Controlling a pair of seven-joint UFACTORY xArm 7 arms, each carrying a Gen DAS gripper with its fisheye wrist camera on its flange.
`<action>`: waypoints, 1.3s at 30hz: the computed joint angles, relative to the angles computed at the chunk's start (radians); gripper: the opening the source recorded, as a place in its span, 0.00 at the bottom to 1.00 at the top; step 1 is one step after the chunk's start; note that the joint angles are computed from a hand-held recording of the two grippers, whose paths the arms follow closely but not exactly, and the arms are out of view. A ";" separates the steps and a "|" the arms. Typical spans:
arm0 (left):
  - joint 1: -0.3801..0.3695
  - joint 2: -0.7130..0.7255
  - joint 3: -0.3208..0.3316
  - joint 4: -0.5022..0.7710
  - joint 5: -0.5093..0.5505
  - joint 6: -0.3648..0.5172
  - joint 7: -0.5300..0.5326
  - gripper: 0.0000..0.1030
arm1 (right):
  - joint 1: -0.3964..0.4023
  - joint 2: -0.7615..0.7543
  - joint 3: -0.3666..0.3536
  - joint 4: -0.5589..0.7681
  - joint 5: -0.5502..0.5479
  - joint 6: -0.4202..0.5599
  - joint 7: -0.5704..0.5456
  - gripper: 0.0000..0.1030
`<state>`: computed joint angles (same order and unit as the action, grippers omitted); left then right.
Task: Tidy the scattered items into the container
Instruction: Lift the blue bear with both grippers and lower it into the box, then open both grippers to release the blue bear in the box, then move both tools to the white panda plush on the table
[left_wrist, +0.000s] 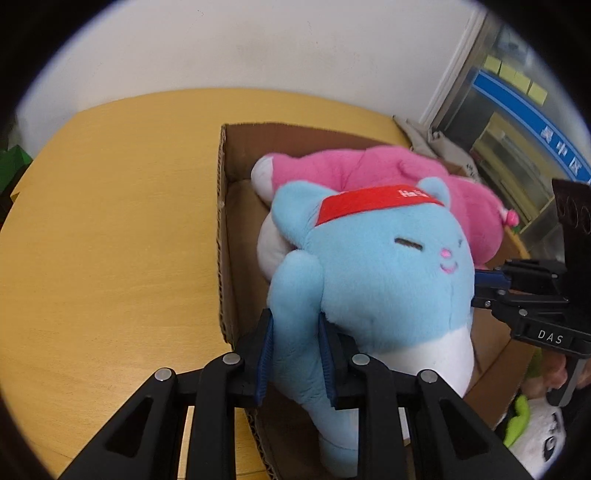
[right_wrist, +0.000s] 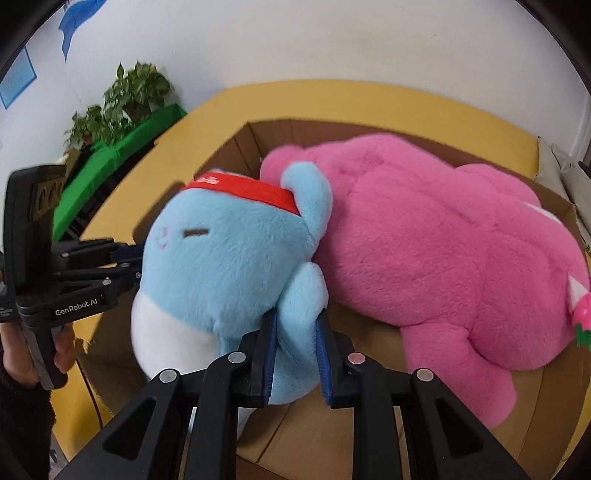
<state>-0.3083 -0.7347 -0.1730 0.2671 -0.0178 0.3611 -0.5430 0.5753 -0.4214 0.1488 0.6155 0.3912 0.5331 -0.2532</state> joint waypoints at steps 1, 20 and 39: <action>-0.002 -0.012 0.001 -0.007 -0.002 0.000 -0.002 0.21 | 0.000 0.003 0.007 0.002 -0.007 0.009 0.005 0.21; -0.058 -0.211 -0.047 0.044 0.015 0.198 0.008 0.31 | -0.008 -0.286 -0.162 -0.111 0.198 0.108 -0.162 0.86; -0.150 -0.379 -0.092 -0.027 -0.065 0.255 -0.120 0.73 | -0.237 -1.307 -0.241 -0.430 0.061 0.727 -0.010 0.94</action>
<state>-0.4584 -1.1141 -0.2652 0.2398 -0.0830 0.6158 -0.6632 0.3380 -1.7281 -0.0922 0.1859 0.4522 1.2598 -0.2632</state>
